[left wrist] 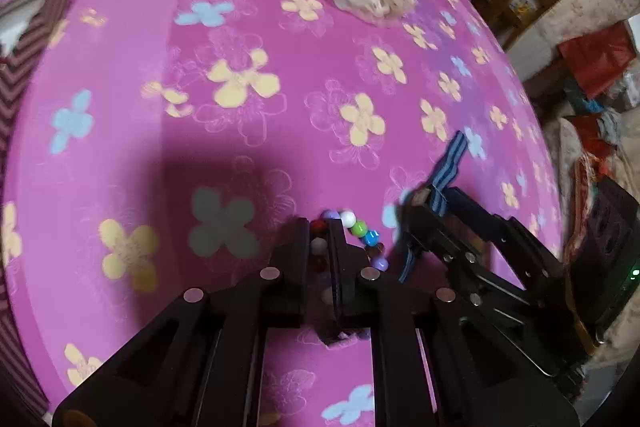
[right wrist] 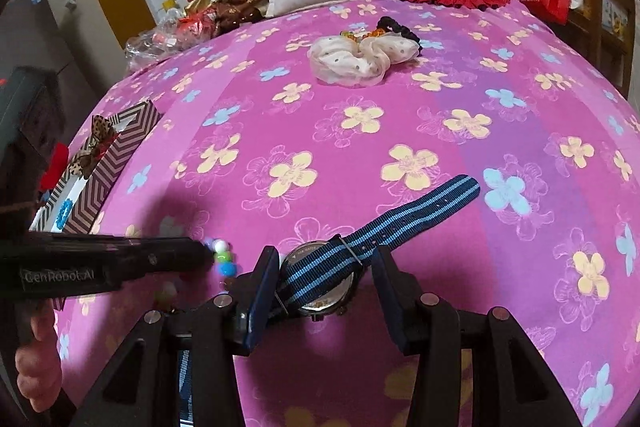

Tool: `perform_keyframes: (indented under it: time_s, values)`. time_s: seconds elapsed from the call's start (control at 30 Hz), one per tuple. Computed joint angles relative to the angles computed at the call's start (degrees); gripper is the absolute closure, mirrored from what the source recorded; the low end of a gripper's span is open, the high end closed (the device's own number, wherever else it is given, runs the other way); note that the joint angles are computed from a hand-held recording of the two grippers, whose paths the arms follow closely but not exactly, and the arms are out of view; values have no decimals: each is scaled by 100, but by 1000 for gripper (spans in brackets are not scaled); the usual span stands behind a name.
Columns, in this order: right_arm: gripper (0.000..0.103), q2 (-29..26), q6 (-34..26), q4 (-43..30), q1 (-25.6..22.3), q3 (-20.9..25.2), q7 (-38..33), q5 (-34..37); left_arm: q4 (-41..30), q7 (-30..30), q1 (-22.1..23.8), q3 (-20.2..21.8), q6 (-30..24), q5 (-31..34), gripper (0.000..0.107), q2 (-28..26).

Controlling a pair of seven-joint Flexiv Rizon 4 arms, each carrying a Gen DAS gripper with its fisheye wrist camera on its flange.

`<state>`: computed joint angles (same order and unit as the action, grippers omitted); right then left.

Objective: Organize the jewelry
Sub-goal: 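Grasp the multicolor bead bracelet with the left tool while the right tool holds the watch, then lift the multicolor bracelet with the left tool while the right tool lifts the watch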

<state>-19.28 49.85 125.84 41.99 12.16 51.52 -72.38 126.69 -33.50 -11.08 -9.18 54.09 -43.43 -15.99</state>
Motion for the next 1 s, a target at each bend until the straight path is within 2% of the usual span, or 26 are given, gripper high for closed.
perform_keyframes:
  time_s: [0.1,0.17,0.23,0.27,0.37,0.47,0.63,0.7,0.8,0.83,0.87,1.0]
  values:
    - [58,43,-30,61,-9,10,14,-12,226,-51,-130,17,396,83,99,158]
    - [58,100,-133,113,-5,58,-18,148,427,102,-150,-17,687,-154,99,376]
    - [58,185,-137,227,-32,61,136,139,555,266,-134,10,709,-487,99,650]
    - [58,229,-121,285,-52,66,226,114,623,429,-109,60,630,-735,99,856]
    - [60,356,-239,415,-94,143,325,319,826,809,-213,295,922,-1273,99,1364]
    - [60,449,-277,510,-133,183,424,421,863,977,-210,587,918,-1469,99,1703]
    - [62,475,-340,534,-137,221,450,441,969,1121,-268,752,1216,-1574,99,1850]
    - [64,471,-345,545,-121,198,542,270,1021,1109,-260,791,1142,-1550,99,1853]
    - [74,511,-298,600,-149,170,803,-26,1148,1092,-283,777,1182,-1548,99,1805]
    - [83,542,-303,626,-158,169,936,-148,1180,1101,-297,765,1199,-1564,99,1787]
    - [88,587,-260,665,-187,157,1109,-343,1223,1120,-317,750,1222,-1589,99,1770]
    - [94,762,-4,793,-386,156,1723,-1112,1355,1198,-385,726,1339,-1676,99,1791]
